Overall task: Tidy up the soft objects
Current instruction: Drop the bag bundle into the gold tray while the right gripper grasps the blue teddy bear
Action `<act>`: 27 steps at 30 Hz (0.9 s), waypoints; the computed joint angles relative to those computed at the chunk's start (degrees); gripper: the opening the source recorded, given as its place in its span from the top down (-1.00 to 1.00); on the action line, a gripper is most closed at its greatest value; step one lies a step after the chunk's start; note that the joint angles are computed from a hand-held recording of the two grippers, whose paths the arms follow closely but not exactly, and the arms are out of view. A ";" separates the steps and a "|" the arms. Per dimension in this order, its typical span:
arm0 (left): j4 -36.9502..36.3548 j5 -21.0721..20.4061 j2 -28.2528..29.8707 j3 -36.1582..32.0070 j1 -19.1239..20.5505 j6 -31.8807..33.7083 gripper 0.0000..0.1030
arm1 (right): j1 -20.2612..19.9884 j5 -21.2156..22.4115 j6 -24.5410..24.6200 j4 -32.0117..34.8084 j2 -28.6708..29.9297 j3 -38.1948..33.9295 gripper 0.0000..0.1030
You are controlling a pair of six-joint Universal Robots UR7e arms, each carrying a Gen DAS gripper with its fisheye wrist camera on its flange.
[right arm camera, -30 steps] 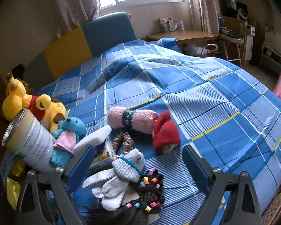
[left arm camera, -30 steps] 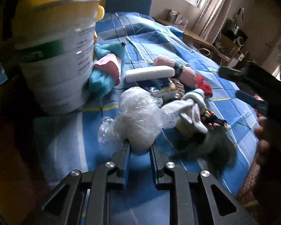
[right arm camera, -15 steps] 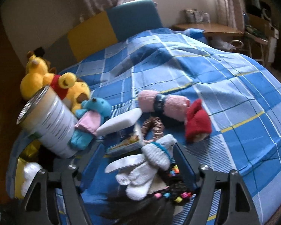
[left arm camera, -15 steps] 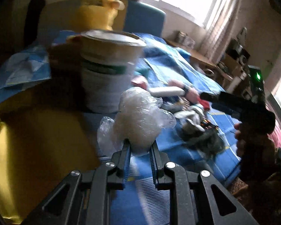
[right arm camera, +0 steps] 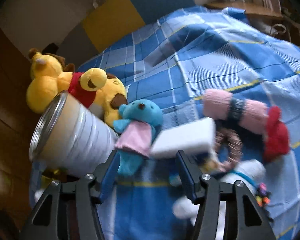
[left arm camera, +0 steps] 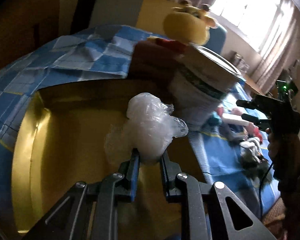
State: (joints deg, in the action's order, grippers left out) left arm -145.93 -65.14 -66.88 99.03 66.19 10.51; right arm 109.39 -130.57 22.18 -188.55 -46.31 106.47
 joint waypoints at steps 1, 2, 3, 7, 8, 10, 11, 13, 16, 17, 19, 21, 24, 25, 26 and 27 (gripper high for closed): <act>-0.10 0.44 0.50 -0.62 0.42 -0.31 0.59 | -0.68 1.05 0.76 1.56 0.49 -1.45 -0.14; 0.02 0.61 0.74 -1.08 0.52 -0.59 0.58 | -1.09 1.38 1.33 2.81 0.83 -2.48 -0.14; -0.36 0.91 1.24 -1.63 0.88 -1.05 0.56 | -1.56 1.40 1.97 4.68 1.45 -4.06 -0.14; -0.43 1.53 2.57 -3.35 2.04 -2.91 -0.06 | -3.45 1.63 4.51 10.74 3.54 -8.98 -0.14; -0.94 1.73 2.59 -3.25 2.24 -3.30 -0.20 | -3.76 1.73 4.93 11.66 3.85 -9.70 -0.14; -1.54 1.94 2.47 -3.05 2.69 -3.45 -0.25 | -4.43 1.77 5.76 13.84 4.50 -11.28 -0.14; -1.48 2.18 2.47 -3.08 2.82 -3.46 -0.26 | -4.80 2.04 5.93 14.63 4.81 -11.99 -0.14; -1.49 2.77 2.43 -3.11 2.95 -3.20 -0.27 | -5.39 2.24 6.54 16.40 5.34 -13.21 -0.14; -2.79 3.87 1.86 -2.09 2.61 -2.51 -0.39 | -5.80 2.12 6.83 17.60 5.90 -14.39 -0.16; -3.26 4.33 1.72 -1.75 2.38 -2.17 -0.39 | -5.90 2.21 6.90 17.94 5.89 -14.57 -0.17; -3.92 4.85 1.45 -1.09 1.96 -1.25 -0.40 | -6.35 3.01 7.13 19.41 5.81 -15.11 -0.17; -4.22 4.93 1.07 -0.38 1.49 -0.85 -0.44 | -6.67 3.46 6.85 20.93 6.01 -15.97 -0.17; -4.09 4.69 0.40 0.68 0.88 -0.98 -0.48 | -6.66 2.89 6.14 24.60 6.13 -17.60 -0.14; -4.17 4.85 0.24 0.98 0.63 -0.81 -0.48 | -6.54 2.31 5.65 25.45 6.42 -18.31 -0.10; -4.79 5.29 0.05 1.52 0.27 -0.28 -0.48 | -6.13 1.15 4.38 26.54 6.82 -19.26 0.04; -5.58 5.90 -0.15 2.09 -0.14 0.34 -0.48 | -5.65 -0.19 2.87 27.39 7.36 -20.26 0.12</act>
State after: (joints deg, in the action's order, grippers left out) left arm -151.51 -59.25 -67.03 101.11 66.06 10.86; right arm 103.74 -130.76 25.05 -161.15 -38.95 86.21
